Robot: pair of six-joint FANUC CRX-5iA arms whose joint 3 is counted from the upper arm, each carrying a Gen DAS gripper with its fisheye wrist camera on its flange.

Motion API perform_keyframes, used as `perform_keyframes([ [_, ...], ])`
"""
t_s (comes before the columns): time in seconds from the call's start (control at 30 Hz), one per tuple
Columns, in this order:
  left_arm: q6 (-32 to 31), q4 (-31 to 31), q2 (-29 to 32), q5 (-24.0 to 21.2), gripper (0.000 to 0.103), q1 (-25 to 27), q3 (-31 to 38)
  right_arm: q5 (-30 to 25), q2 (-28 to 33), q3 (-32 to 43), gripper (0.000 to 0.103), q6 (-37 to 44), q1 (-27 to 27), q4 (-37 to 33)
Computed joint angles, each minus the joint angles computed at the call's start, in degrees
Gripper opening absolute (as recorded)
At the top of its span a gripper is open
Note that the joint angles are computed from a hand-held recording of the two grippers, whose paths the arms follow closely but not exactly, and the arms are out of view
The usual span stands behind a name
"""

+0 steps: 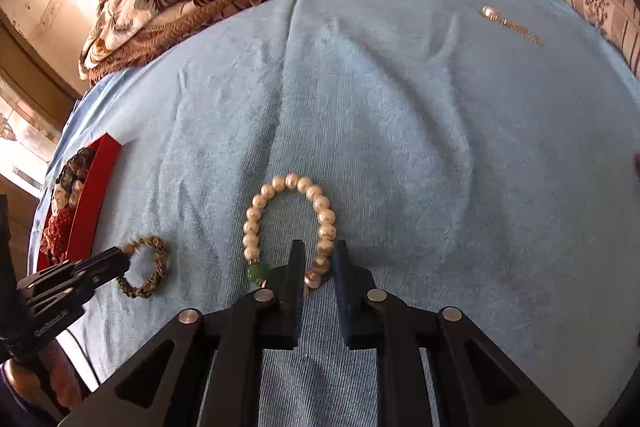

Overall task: Organize jewelry
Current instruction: 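Grasp the leopard-print bracelet with left tool while right tool grasps large pearl bracelet, then carry both bracelets into the red tray and open both tools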

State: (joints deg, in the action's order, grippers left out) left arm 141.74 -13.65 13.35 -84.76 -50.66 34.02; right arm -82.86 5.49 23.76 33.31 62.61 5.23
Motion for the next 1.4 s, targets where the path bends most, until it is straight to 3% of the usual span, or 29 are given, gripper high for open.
perform_keyframes([
  [0.07,1.0,-0.9,-0.5,-0.1,0.028,-0.2,-0.3,0.7,0.1,-0.2,0.038,-0.1,0.3,1.3],
  [0.1,1.6,-1.4,-0.7,-0.2,0.032,-0.4,-0.5,1.0,0.2,-0.3,0.041,-0.1,0.4,1.8],
  [0.2,1.1,-1.1,-0.4,0.0,0.033,0.0,-0.6,1.2,0.5,-0.4,0.042,0.0,0.4,2.2],
  [0.37,-5.9,1.8,2.6,1.1,0.033,1.6,0.7,0.8,1.5,0.1,0.042,0.5,0.3,3.3],
  [0.57,-10.8,0.9,5.0,0.7,0.033,0.4,3.5,-1.4,4.2,1.5,0.041,3.2,1.6,6.9],
  [0.6,-10.9,0.1,5.2,0.2,0.028,-0.1,3.9,-2.0,4.8,1.9,0.041,4.0,2.1,7.9],
  [0.63,-10.7,-1.6,5.9,-1.4,0.020,-1.1,5.2,-2.7,5.4,2.2,0.039,4.8,2.6,9.0],
  [0.67,-10.5,-2.2,6.2,-2.0,0.012,-1.5,5.7,-2.9,5.8,2.3,0.028,5.4,3.1,10.1],
  [0.73,-9.1,-1.5,5.4,-0.8,0.011,-1.4,4.6,-2.0,5.4,2.0,0.011,5.9,3.0,9.6],
  [1.1,-1.4,-5.4,-0.1,0.6,0.011,-4.2,3.7,5.0,0.5,-2.5,0.011,0.2,4.2,12.1],
  [1.4,7.8,-15.8,-6.9,-6.1,0.012,-9.6,2.2,5.1,0.5,-0.1,0.011,-1.5,6.7,15.0],
])
